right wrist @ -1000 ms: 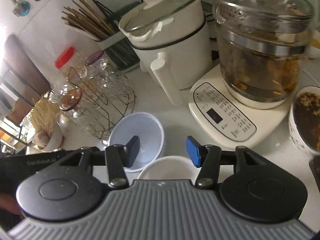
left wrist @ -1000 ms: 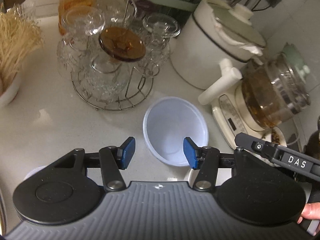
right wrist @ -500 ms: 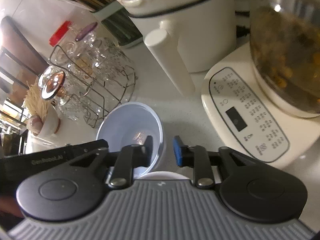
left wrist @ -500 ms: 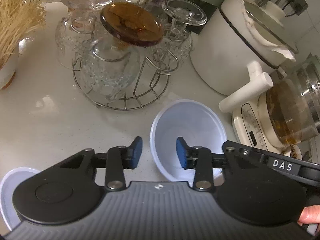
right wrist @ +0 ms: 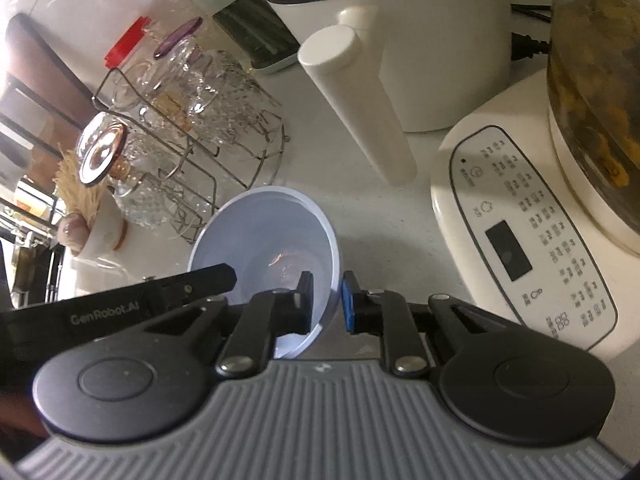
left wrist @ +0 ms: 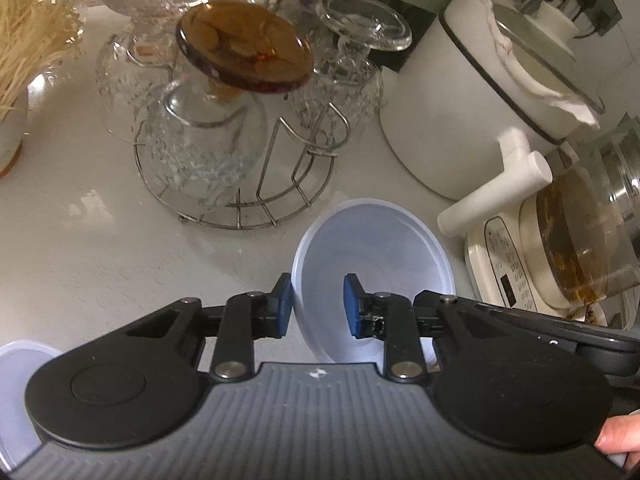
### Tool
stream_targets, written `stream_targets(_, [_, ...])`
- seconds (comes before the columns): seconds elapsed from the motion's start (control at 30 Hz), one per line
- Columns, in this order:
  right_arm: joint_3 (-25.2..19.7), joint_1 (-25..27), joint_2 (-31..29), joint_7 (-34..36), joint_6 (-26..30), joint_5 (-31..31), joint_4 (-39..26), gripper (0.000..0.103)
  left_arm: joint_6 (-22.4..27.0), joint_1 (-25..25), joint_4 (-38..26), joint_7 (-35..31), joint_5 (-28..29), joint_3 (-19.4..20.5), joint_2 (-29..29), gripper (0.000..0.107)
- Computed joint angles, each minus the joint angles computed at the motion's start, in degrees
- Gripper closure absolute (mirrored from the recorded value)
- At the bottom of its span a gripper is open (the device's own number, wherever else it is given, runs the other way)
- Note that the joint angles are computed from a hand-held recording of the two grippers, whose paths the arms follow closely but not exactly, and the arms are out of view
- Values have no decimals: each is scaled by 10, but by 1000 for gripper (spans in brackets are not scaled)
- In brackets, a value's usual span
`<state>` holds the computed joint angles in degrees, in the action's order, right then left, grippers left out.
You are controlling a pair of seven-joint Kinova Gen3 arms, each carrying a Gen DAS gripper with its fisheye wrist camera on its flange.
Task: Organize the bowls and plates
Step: 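Close both grippers on the rim of the white plastic bowl, then lift the white plastic bowl with both grippers and carry it over the blue bowl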
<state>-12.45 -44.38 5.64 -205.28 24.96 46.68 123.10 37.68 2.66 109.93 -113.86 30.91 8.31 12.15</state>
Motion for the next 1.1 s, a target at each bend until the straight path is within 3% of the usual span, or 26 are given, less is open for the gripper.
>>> stream_targets(0.3, [-8, 8, -15, 28, 15, -16, -14, 85, 12, -6, -3, 2, 13, -6, -25, 76])
stream_targets(0.8, [-74, 20, -70, 41, 122, -61, -61, 86, 105, -25, -32, -42, 54, -41, -85, 76])
stream_targets(1.1, [-108, -3, -63, 11, 181, -37, -99, 85, 139, -43, -23, -82, 83, -74, -117, 76])
